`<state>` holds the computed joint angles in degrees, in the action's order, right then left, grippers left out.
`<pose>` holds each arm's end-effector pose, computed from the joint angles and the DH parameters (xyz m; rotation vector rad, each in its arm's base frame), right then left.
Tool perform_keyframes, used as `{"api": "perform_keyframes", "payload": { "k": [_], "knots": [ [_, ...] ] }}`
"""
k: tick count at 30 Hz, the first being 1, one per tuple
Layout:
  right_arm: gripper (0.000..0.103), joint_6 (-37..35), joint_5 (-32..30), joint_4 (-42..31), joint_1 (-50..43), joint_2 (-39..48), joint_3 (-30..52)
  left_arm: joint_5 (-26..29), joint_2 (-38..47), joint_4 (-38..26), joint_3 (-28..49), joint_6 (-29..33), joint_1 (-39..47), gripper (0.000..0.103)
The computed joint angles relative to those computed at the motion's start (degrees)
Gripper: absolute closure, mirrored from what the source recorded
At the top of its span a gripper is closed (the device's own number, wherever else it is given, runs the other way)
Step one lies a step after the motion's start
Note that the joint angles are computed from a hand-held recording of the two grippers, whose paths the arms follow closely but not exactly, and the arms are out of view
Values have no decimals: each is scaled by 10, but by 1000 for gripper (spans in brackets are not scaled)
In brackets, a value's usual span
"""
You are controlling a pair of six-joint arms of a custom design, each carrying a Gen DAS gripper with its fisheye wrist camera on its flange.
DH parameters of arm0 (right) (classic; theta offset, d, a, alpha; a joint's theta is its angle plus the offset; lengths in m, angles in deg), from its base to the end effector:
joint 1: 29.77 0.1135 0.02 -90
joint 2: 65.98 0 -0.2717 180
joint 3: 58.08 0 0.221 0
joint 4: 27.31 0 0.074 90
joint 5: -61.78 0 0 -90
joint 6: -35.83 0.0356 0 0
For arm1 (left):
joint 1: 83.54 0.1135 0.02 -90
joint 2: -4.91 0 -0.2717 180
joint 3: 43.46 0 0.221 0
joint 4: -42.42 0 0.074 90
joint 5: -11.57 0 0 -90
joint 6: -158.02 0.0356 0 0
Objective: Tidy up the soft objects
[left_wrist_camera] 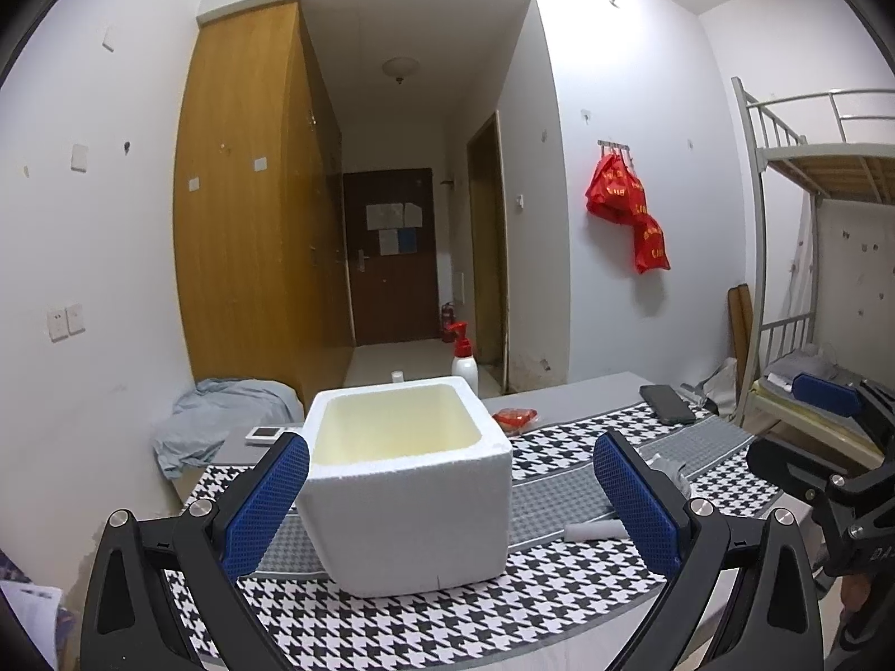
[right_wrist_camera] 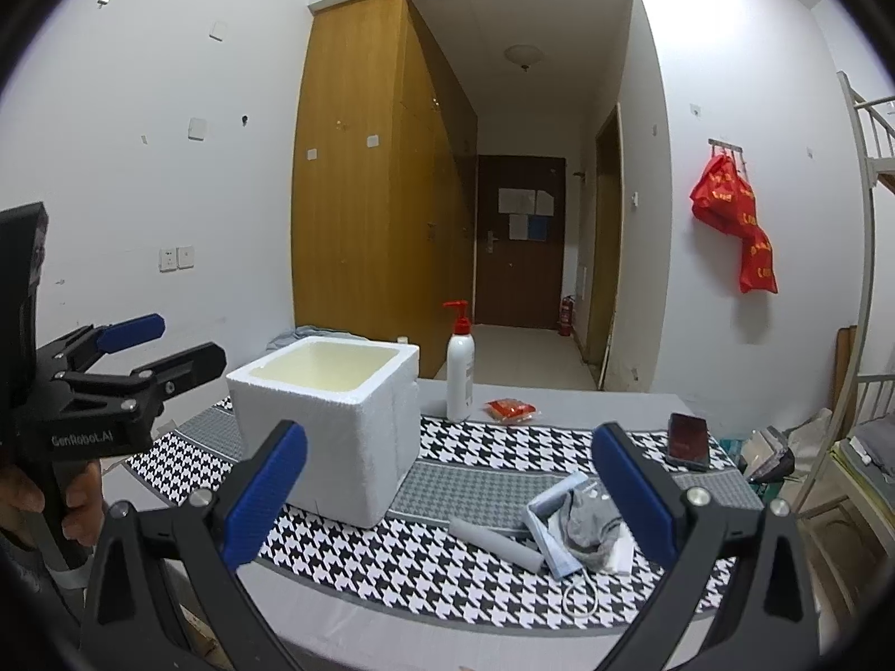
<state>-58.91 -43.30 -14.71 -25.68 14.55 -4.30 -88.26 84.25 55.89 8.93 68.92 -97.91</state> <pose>0.2764 0.0290 0.2555 -0.3246 1.7858 0.2310 0.2658 -0.0618 0.2549 0.1181 1.7987 -0.0127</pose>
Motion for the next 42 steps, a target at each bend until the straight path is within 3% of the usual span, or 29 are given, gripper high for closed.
{"api": "perform_keyframes", "payload": {
  "k": [11,27,42],
  "knots": [
    [0,9,19,27,-16,-14,-48,-22,22,40,-31,-29,-34,1],
    [0,23,65,13,-101,-7,-53,17,122,41,48,-13,-93,1],
    [0,25,61,1,-146,41,-28,39,207,10,137,3,-117,1]
  ]
}}
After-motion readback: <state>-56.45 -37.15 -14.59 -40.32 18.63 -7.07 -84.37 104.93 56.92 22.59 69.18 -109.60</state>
